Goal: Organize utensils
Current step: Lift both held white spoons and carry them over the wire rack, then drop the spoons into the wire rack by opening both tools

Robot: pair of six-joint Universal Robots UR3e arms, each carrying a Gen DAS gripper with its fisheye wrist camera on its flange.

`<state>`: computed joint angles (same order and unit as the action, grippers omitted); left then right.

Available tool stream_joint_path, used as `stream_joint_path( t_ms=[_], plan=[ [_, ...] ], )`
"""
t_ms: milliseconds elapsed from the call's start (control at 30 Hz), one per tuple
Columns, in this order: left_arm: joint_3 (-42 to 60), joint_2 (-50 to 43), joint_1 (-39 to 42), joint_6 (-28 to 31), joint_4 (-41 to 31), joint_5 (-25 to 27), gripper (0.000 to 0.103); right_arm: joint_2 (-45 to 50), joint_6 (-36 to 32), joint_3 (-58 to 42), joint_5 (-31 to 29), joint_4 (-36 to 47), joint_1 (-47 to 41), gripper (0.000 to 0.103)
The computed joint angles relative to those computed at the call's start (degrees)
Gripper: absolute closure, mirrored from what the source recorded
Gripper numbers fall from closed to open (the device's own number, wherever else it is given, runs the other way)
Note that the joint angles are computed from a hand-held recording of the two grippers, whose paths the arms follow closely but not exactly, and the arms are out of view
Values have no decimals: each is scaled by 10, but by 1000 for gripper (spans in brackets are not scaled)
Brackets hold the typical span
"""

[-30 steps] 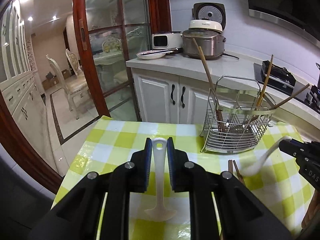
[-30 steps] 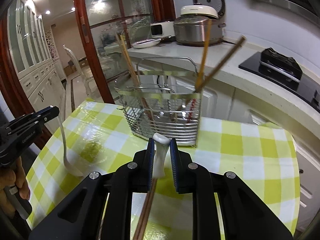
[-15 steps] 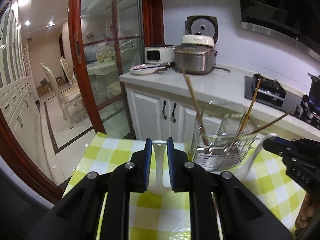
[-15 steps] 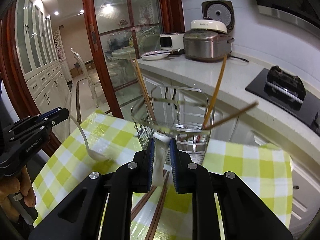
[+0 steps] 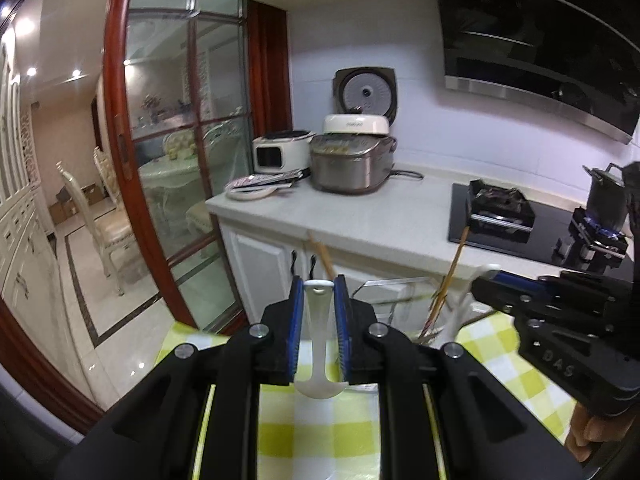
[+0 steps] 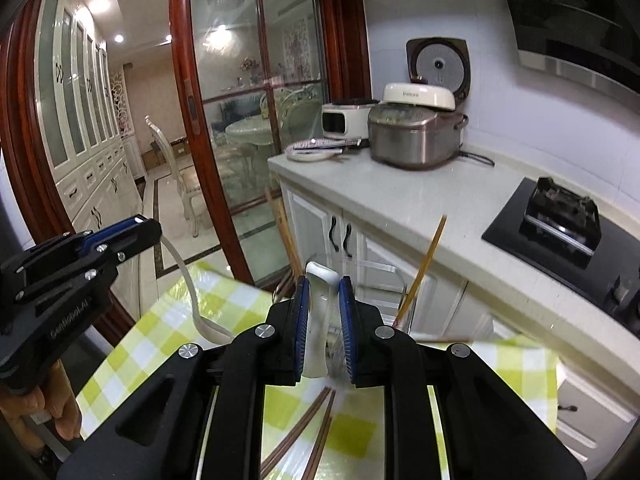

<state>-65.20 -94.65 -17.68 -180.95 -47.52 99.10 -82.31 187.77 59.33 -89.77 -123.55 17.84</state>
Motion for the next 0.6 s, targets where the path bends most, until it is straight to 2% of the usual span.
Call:
stream_joint_path(
  t_ms=[233, 367, 467, 600],
  plan=[
    [209, -118, -21, 2, -66, -2, 88, 67, -8, -122, -6, 45, -18, 86],
    [309, -186, -27, -7, -100, -15, 88, 87, -14, -132, 4, 45, -33, 86],
    [329, -220, -22, -23, -96, -29, 88, 92, -16, -110, 15, 28, -44, 86],
    [281, -222, -5, -40, -70, -53, 88, 98, -23, -67, 30, 0, -56, 86]
  ],
)
